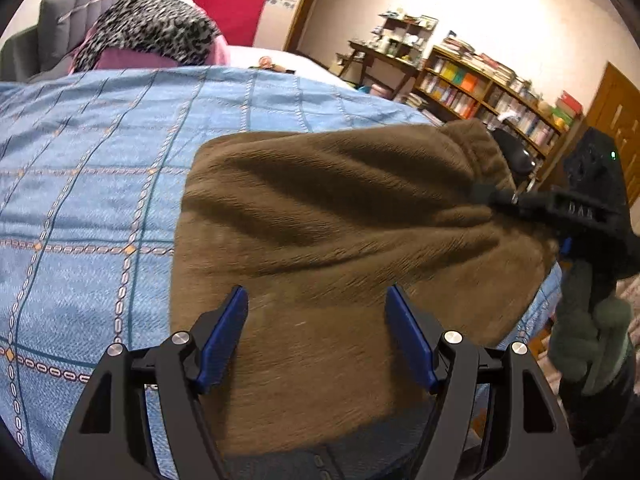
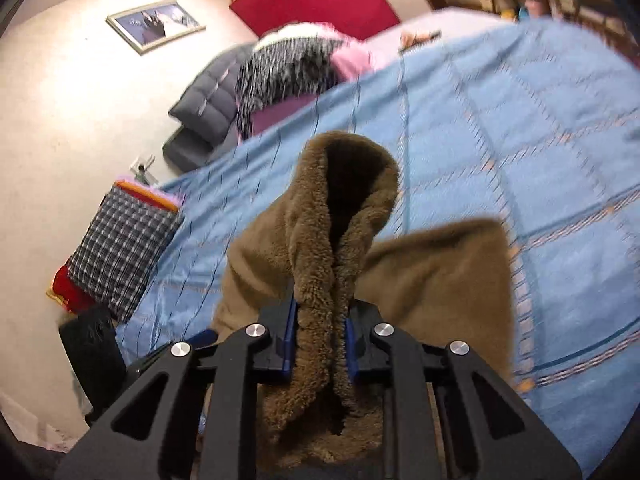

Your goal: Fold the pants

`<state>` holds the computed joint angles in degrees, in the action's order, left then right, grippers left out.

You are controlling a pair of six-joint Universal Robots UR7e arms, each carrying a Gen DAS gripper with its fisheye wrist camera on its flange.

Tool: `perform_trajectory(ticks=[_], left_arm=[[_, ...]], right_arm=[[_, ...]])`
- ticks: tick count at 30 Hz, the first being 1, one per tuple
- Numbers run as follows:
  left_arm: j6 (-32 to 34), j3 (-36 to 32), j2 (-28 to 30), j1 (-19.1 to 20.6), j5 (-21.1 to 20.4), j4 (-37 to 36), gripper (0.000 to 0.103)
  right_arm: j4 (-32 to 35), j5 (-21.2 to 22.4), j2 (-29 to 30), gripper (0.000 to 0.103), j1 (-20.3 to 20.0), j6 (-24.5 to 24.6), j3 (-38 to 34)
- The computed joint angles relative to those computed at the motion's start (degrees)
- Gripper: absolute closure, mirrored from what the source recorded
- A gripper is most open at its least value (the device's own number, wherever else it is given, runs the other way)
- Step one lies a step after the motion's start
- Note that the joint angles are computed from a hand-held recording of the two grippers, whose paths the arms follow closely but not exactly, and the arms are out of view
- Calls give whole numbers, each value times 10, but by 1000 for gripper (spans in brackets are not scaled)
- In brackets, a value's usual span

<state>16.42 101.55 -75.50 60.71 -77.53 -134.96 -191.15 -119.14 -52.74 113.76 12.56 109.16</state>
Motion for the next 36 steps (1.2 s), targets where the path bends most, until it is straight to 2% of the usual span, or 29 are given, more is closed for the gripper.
perform_trajectory(ticks=[3,6,9,10,11,13,15,18,21,24,27,28,30,36], left_arm=[[18,9,2,-6,-6,11,32],[40,35,5,-14,15,-5,30],[70,56,5,-24,44,-33,30],[69,55,5,-25,44,-29,30],[63,49,5,-23,41,-20,30],[48,33,8,-20,34,-1,30],[37,20,10,-18,26,10,30],[30,17,5,-20,21,15,30],[36,25,0,-24,20,25,30],[47,39,-2,-26,35,14,30],[44,35,-1,-19,22,17,30],[46,34,0,-16,16,18,30],[52,34,-2,-14,8,25,30],[22,-2,15,-18,9,47,30]], right_arm=[[-12,-23,-25,84,-14,17,39],[-20,1,-25,83,-62,43,81],[-66,28,-21,79,-79,49,104],[-67,25,-24,74,-76,45,104],[-62,14,-26,64,-71,40,101],[-49,-39,-29,54,-51,26,91],[-55,-101,-29,51,-28,-2,85],[-89,-146,-25,51,0,-41,79],[-97,-136,-11,51,19,-74,66],[-60,-120,23,51,33,-131,39],[-44,-170,63,51,31,-164,27],[-45,-177,70,51,23,-169,34],[-82,-155,71,51,10,-180,53],[-36,-162,56,51,24,-153,31]])
